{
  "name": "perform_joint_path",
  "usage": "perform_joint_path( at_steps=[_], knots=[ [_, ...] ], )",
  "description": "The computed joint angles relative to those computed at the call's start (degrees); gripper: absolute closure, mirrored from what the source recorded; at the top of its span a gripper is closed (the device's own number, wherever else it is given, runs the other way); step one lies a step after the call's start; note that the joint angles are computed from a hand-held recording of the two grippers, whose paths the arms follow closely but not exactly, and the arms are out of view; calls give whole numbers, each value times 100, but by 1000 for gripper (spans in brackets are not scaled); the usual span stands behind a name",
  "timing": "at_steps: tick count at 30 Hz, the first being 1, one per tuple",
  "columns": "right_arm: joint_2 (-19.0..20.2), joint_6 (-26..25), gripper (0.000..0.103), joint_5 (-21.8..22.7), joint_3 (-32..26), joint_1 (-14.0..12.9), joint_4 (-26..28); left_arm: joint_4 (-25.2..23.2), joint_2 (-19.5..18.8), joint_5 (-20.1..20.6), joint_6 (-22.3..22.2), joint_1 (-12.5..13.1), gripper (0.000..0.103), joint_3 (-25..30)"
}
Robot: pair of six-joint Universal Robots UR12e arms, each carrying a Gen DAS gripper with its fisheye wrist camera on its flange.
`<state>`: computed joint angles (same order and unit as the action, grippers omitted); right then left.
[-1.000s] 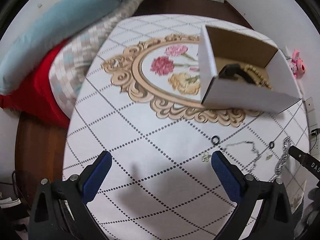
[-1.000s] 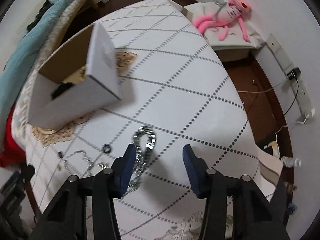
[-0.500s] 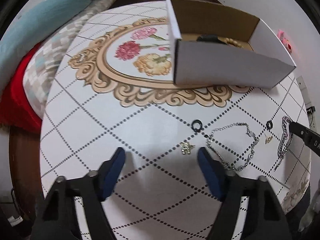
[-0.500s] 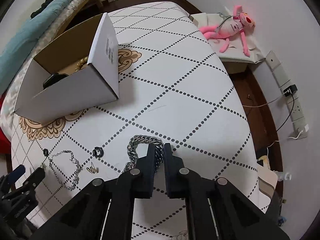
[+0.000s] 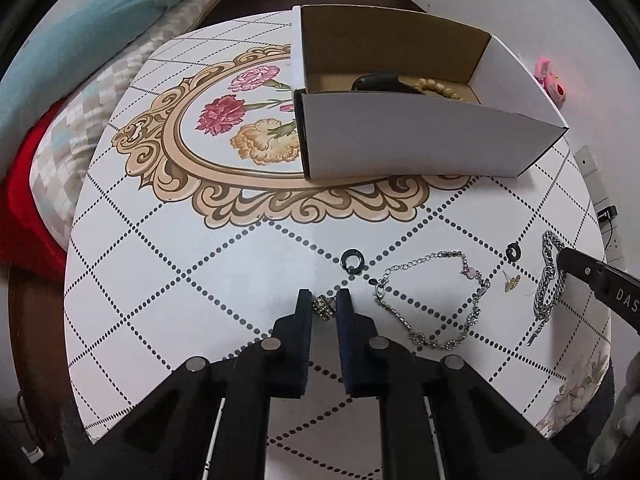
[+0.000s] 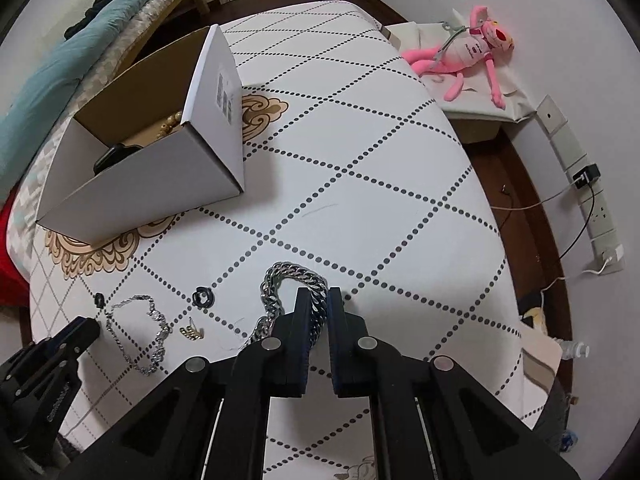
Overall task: Organize jewelry
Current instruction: 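Grasp the thick silver chain with right tool while left tool grasps a gold earring, then carry the chain with right tool while left tool carries the earring into the box, release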
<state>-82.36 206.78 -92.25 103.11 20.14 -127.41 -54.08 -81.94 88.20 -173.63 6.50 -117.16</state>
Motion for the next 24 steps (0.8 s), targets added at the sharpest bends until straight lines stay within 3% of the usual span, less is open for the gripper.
perform_joint_path(
  at_steps=[6, 10, 19, 24],
  knots=[
    [-107, 54, 95, 322, 94, -42, -173, -96, 31, -215, 28, 115, 98, 41],
    [-241, -34, 95, 766, 167, -121, -384, -180, 124, -397, 31, 175, 98, 55],
    [-489, -149, 96, 1265, 51, -180, -709, -361, 356, -1332, -196, 550, 98, 307],
    [-526, -277, 100, 1477, -147, -200, -937, -222, 330, -1633, -252, 731, 98, 579]
  ],
)
